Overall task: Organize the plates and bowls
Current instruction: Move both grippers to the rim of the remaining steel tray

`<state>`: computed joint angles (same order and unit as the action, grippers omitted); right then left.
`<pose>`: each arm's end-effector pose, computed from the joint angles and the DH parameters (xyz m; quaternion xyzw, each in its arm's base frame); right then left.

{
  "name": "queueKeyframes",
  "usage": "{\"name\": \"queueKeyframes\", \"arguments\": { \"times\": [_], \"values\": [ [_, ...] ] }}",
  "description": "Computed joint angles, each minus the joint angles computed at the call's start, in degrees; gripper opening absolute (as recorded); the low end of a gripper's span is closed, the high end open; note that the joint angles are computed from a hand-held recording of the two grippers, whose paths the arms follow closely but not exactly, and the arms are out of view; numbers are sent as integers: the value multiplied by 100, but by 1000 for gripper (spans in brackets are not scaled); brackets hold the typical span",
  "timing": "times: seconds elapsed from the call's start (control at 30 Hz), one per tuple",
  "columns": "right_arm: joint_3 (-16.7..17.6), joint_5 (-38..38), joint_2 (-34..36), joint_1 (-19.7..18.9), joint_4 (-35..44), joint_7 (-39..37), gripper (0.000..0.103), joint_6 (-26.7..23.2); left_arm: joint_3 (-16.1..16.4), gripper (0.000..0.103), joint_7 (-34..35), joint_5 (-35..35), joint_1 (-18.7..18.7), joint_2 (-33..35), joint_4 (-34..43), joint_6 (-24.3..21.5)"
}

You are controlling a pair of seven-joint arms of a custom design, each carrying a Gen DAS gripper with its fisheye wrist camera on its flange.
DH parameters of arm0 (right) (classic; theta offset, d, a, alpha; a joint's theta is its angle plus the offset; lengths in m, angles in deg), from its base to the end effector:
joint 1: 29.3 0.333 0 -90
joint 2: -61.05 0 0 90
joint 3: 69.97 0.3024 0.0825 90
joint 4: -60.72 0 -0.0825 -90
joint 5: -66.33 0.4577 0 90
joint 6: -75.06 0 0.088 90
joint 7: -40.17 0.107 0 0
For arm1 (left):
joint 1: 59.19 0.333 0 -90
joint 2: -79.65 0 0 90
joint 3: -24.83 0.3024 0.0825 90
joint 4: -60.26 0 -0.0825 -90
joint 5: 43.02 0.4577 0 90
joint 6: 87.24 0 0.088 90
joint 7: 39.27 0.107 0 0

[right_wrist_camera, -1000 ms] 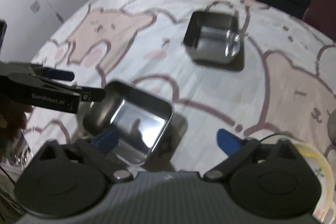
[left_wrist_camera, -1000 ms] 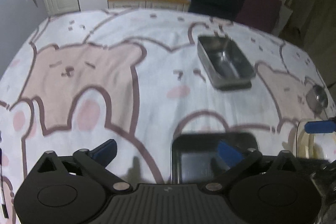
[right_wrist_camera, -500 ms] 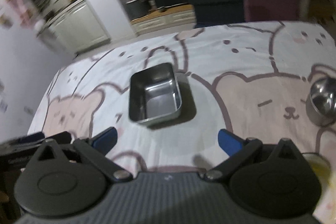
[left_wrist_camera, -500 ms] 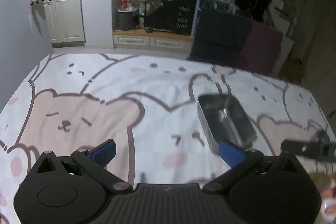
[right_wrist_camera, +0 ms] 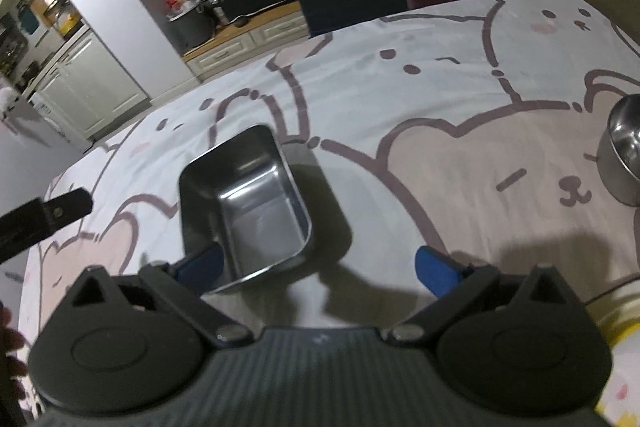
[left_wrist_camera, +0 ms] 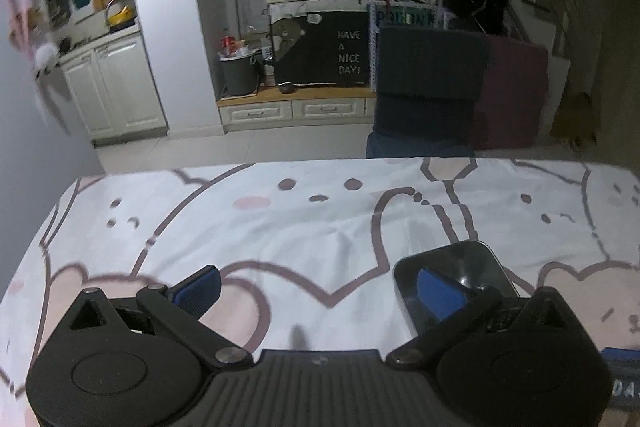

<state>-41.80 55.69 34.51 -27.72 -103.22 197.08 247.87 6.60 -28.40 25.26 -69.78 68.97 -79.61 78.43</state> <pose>0.3893 0.2073 0.2987 -0.5053 0.8082 -0.1284 0.2739 0.4506 -0.3082 0.3496 -0.5704 0.7157 -0.2882 0.2818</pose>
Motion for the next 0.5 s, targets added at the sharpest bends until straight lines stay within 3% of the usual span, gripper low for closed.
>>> {"name": "queueKeyframes", "arguments": {
  "times": [0.1, 0.3, 0.5],
  "values": [
    [80, -103, 168, -186, 85, 33, 103, 15, -66, 103, -54, 431, -44, 460, 405, -259],
    [329, -742, 552, -630, 351, 217, 103, -149, 178, 103, 332, 571, -468, 1217, 983, -711],
    [217, -1504, 770, -758, 488, 483, 103, -288, 412, 103, 408, 547, -770, 1669, 1360, -971]
  ]
}}
